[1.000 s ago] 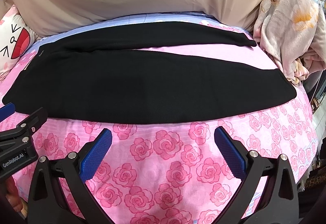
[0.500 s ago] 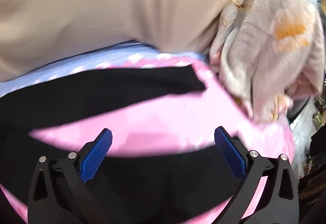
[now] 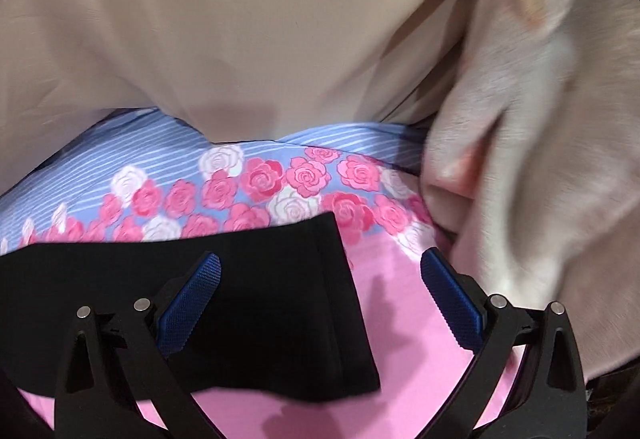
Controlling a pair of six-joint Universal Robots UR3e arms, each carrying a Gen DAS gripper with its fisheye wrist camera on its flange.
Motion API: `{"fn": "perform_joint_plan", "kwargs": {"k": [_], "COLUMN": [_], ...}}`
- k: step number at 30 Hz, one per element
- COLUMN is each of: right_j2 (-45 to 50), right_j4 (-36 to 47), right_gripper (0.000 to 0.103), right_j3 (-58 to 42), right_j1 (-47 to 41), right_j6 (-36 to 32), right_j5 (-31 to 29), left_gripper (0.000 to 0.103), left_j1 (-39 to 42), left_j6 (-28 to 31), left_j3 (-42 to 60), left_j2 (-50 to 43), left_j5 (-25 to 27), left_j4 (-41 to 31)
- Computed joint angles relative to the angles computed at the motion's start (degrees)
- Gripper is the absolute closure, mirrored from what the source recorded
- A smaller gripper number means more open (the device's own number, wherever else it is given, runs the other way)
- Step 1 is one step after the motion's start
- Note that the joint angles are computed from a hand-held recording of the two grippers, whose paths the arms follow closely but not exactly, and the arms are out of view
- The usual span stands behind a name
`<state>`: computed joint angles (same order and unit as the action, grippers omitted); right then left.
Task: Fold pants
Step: 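Grasp the waistband end of the black pants with both grippers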
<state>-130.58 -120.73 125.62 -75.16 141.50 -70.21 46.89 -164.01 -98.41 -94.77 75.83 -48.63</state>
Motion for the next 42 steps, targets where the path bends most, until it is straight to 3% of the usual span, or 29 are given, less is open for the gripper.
{"fn": "perform_joint_plan", "kwargs": {"k": [5, 11, 13, 16, 17, 18, 19, 20, 22, 26, 31, 33, 35, 38, 40, 42], "right_j2": [7.13, 11.36, 12.4, 13.04, 12.89, 12.49, 11.79, 11.28, 10.34, 8.08, 10.98, 14.61, 16.77, 16.9, 16.5, 16.55], "right_j4": [-4.5, -1.3, -1.04, -1.13, -1.64, -1.45, -1.36, 0.03, 0.11, 4.51, 9.51, 9.89, 6.08, 1.81, -2.22, -1.61], "right_gripper": [0.005, 0.005, 0.005, 0.006, 0.015, 0.017, 0.022, 0.036, 0.046, 0.086, 0.084, 0.074, 0.052, 0.043, 0.047, 0.074], "right_j3": [-0.27, -2.67, -3.36, -3.52, -2.97, -2.84, -2.5, -2.67, -2.67, -4.63, -9.32, -11.62, -11.01, -8.71, -6.81, -7.6], "right_j1": [3.2, 0.59, 0.28, -1.48, -1.26, -1.16, -1.34, -1.88, -2.58, -6.44, -7.47, -6.84, -5.94, -5.14, -3.43, -3.18], "right_j6": [0.22, -2.4, -3.34, -7.11, -7.97, -8.73, -9.37, -10.47, -10.61, -12.35, -13.56, -12.61, -11.24, -11.02, -10.31, -9.78], "right_j5": [-2.16, 1.95, 2.69, 5.29, 5.87, 5.98, 6.43, 7.4, 8.23, 10.48, 10.02, 8.76, 7.88, 8.18, 7.2, 8.03], "left_gripper": [0.006, 0.006, 0.011, 0.038, 0.054, 0.069, 0.075, 0.078, 0.08, 0.081, 0.081, 0.079, 0.074, 0.058, 0.059, 0.079], "left_j1": [-4.09, -5.54, -5.38, -5.2, -5.2, -5.65, -5.67, -6.37, -7.29, -6.58, -5.49, -6.69, -7.25, -6.52, -6.13, -5.77], "left_j6": [0.73, 0.84, 1.57, 4.45, 5.21, 5.54, 6.06, 5.8, 5.35, 3.93, 4.71, 4.52, 4.05, 3.0, 3.12, 3.65], "left_j3": [5.45, 5.76, 5.67, 5.15, 5.14, 5.8, 6.48, 7.0, 7.1, 7.46, 6.14, 5.58, 4.95, 6.42, 6.15, 6.5], "left_j2": [-7.6, -9.73, -9.52, -8.17, -7.64, -7.43, -7.26, -7.15, -7.0, -6.69, -4.05, -3.93, -4.44, -7.82, -8.17, -8.21], "left_j5": [3.18, 2.93, 2.16, 0.12, -0.51, -0.34, -1.05, -0.31, 1.0, -0.48, -1.18, 0.41, 1.49, 1.68, 0.96, -0.56], "left_j4": [-0.69, 1.33, 1.14, 0.1, -0.63, -2.06, -3.76, -4.54, -4.4, -4.94, -6.01, -5.07, -4.19, -1.78, -1.01, -1.66]}}
